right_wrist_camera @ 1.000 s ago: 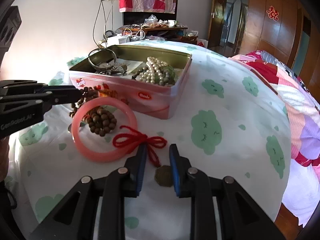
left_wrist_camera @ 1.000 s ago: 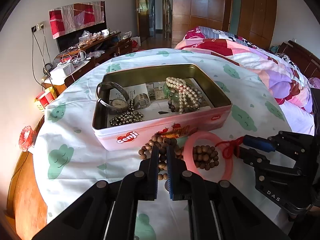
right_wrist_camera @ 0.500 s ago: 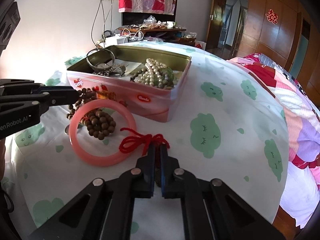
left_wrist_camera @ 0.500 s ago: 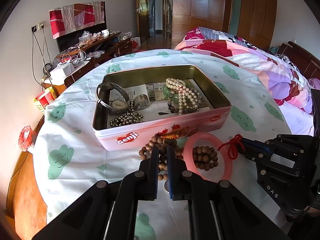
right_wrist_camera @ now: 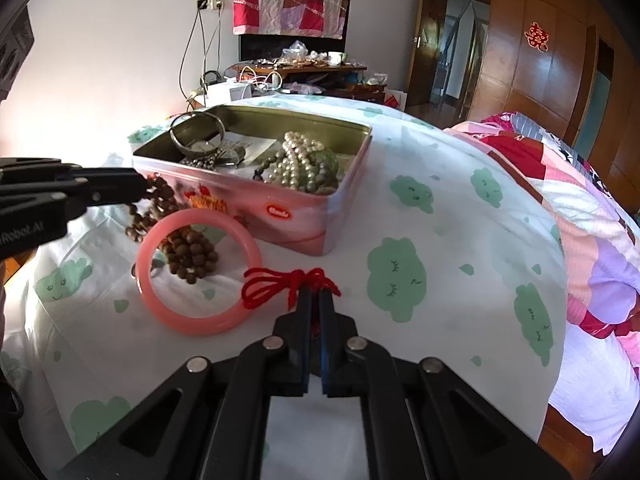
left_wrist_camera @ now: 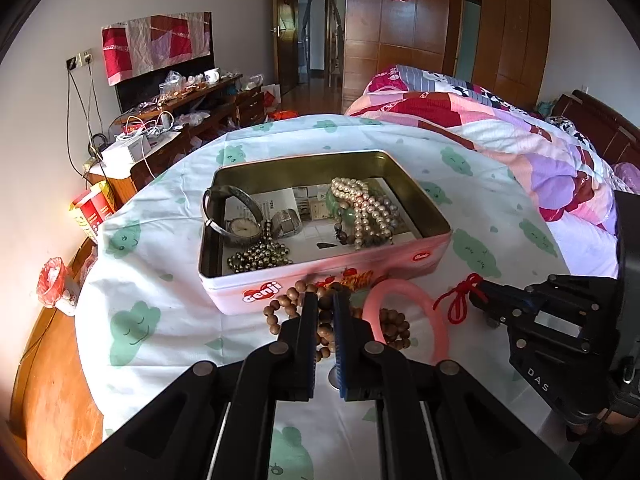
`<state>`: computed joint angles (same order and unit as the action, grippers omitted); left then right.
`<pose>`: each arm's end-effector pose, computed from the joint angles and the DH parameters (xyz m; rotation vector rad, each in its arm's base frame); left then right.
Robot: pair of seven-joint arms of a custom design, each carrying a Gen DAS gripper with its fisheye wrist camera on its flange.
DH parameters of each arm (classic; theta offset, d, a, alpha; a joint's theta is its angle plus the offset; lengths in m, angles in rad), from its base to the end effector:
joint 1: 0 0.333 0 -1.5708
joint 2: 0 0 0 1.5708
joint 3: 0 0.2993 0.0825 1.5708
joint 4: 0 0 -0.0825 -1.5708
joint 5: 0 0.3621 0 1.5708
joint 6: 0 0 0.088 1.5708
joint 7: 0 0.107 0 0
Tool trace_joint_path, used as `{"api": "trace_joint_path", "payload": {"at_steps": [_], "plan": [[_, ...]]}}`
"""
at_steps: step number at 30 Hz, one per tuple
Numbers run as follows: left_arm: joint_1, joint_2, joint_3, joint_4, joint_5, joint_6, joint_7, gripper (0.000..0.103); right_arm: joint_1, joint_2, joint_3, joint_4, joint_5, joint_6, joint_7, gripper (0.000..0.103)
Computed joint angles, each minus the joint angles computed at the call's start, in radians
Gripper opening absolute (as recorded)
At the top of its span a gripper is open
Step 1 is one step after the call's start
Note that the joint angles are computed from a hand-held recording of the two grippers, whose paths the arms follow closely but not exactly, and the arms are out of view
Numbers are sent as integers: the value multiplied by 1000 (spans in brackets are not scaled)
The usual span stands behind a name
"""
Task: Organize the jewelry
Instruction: 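Carry the red tassel with the right tool and wooden beads with the left tool into the tin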
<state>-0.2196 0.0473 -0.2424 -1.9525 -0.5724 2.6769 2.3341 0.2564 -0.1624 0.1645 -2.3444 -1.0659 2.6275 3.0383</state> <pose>0.5397 -0.2476 0.5204 -1.0159 2.4834 -1.0341 0.4431 0.2231 0.4310 -1.5949 1.9444 -0.8736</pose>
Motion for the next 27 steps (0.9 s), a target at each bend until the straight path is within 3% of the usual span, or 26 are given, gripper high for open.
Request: {"api": "trace_joint_path", "payload": {"at_steps": [12,27], "plan": [[-5,-38,2,3,-83,-6,61,6,-6,-12,-2,-8,7,-20,11,4],[-28,-97,43,6,-185,19,141,6,-53,-111,24,-47,-48,4,77,4]]}}
